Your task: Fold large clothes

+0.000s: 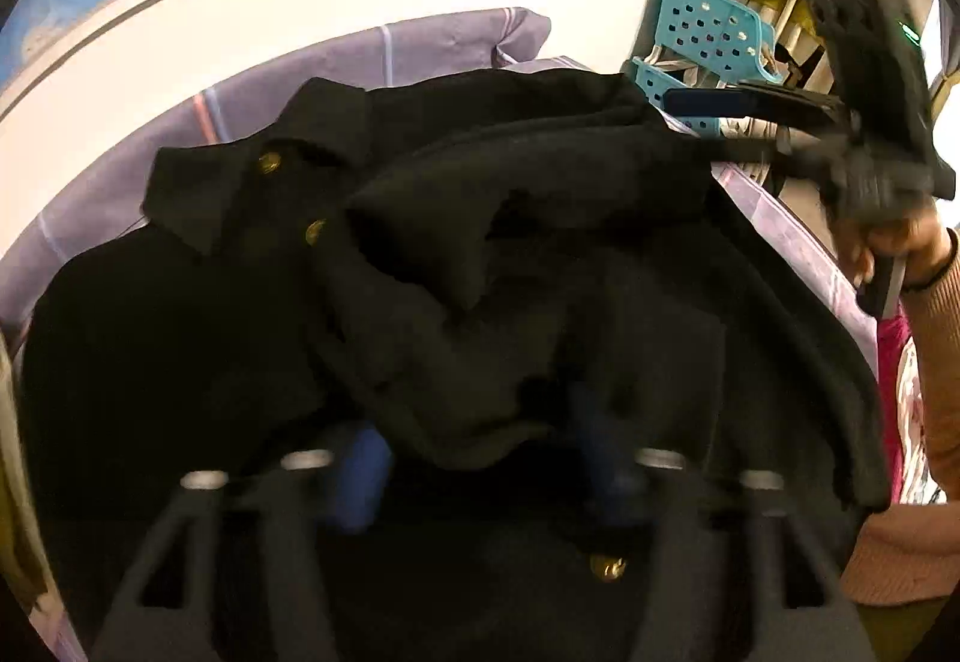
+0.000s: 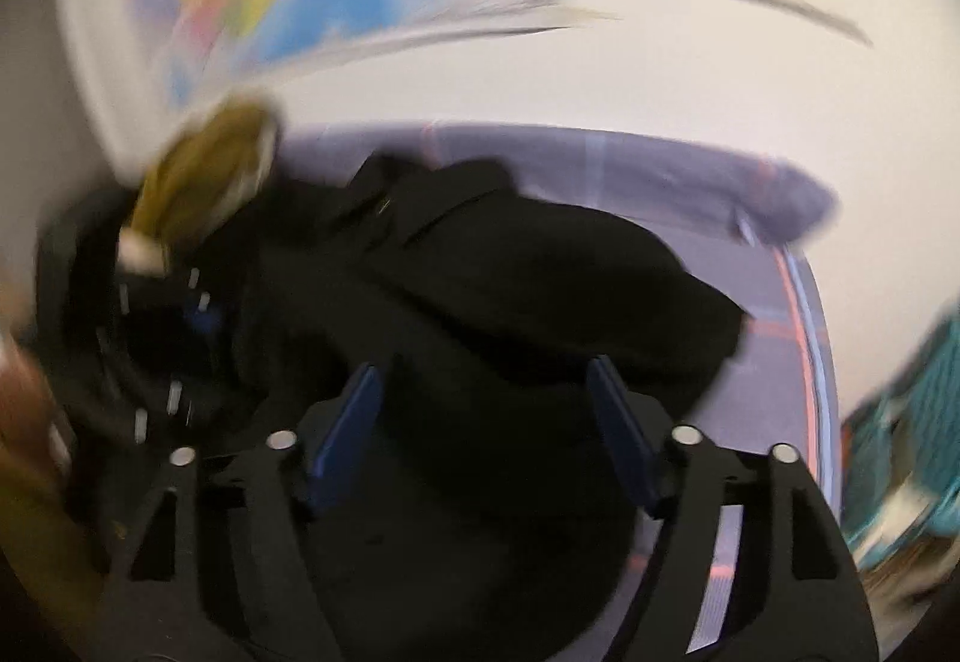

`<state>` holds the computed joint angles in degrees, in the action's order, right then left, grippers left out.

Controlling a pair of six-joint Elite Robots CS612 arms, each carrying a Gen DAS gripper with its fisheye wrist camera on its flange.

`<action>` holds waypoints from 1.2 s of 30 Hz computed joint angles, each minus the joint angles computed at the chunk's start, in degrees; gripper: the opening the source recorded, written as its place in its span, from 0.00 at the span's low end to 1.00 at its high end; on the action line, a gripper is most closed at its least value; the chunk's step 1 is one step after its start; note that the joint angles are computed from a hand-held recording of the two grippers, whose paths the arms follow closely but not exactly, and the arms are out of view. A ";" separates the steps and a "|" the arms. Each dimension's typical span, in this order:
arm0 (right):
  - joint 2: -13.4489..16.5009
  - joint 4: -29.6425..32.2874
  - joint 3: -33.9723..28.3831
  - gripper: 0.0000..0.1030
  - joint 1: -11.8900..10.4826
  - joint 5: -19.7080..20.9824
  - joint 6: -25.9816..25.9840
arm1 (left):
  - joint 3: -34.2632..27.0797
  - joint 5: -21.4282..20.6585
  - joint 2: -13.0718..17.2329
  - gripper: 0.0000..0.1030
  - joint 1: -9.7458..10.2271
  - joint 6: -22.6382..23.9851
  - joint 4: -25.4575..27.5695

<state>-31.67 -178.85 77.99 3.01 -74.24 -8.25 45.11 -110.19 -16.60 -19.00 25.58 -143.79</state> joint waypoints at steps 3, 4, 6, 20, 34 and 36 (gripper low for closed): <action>1.87 5.24 -3.85 0.53 1.09 -1.89 -3.50 | 0.67 4.26 -0.57 0.09 -0.08 0.88 -5.26; 2.20 6.27 -4.58 0.29 1.13 -2.01 -3.88 | 0.10 5.93 -0.33 0.09 -0.17 1.05 -6.69; 2.27 8.05 -5.26 0.06 1.10 -1.56 -6.23 | 0.97 9.60 -1.13 0.09 0.03 1.98 -11.11; -1.31 8.08 2.17 0.47 -0.21 2.43 -9.62 | 3.85 11.30 -2.20 0.65 3.42 3.62 -14.99; 2.75 9.73 -5.90 0.07 1.08 7.98 -8.60 | -3.01 11.99 1.63 0.06 2.19 2.68 -4.64; 1.88 7.70 -4.39 0.04 0.79 8.85 -9.27 | -4.02 11.87 1.52 0.04 3.06 0.72 -7.54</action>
<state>-29.79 -171.15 73.60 3.80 -65.39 -17.52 41.09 -98.32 -15.07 -15.95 26.30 -151.33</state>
